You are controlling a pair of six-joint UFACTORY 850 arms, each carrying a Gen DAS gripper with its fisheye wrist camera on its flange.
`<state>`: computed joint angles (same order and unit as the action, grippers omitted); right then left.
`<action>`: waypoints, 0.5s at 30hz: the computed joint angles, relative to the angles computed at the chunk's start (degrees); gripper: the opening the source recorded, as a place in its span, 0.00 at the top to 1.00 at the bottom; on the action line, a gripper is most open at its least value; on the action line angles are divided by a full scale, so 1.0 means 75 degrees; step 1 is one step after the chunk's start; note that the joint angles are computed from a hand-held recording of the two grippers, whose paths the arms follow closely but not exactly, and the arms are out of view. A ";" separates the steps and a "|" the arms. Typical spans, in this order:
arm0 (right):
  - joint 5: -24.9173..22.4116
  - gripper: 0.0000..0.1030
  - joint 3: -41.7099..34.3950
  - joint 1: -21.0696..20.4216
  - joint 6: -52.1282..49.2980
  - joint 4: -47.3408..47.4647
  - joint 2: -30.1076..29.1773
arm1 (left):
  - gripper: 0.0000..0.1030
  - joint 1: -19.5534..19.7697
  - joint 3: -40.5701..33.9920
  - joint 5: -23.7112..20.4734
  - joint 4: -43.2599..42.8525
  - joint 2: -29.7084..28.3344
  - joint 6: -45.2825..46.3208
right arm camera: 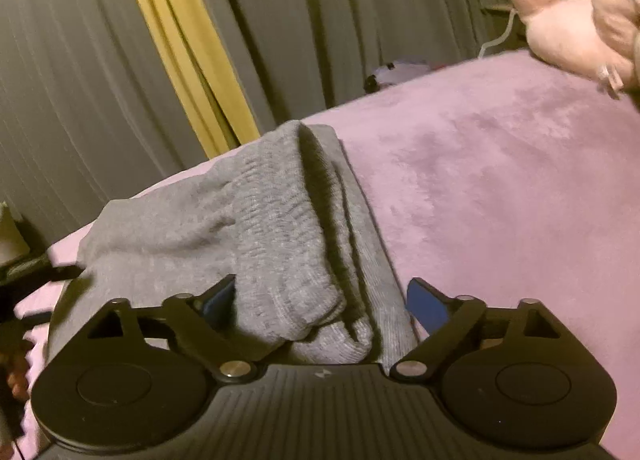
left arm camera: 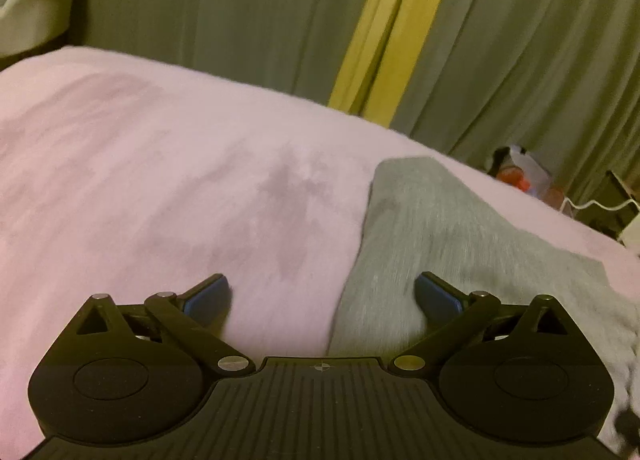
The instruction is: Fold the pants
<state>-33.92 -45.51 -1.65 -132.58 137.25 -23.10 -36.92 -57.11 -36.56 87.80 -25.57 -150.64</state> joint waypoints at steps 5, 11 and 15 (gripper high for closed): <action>0.0257 0.04 -0.0016 -0.0074 0.0893 -0.0578 0.0064 | 0.00 -0.0622 0.0880 0.0277 -0.0479 0.0802 0.0884; 0.1174 0.04 0.0390 0.0053 0.1339 -0.1146 0.0834 | 0.00 -0.1234 0.1005 0.1257 -0.2274 0.1133 0.2750; 0.2402 0.04 0.0614 0.0498 0.1475 -0.2357 0.1319 | 0.00 -0.1481 0.0862 0.1715 -0.2355 0.0775 0.2348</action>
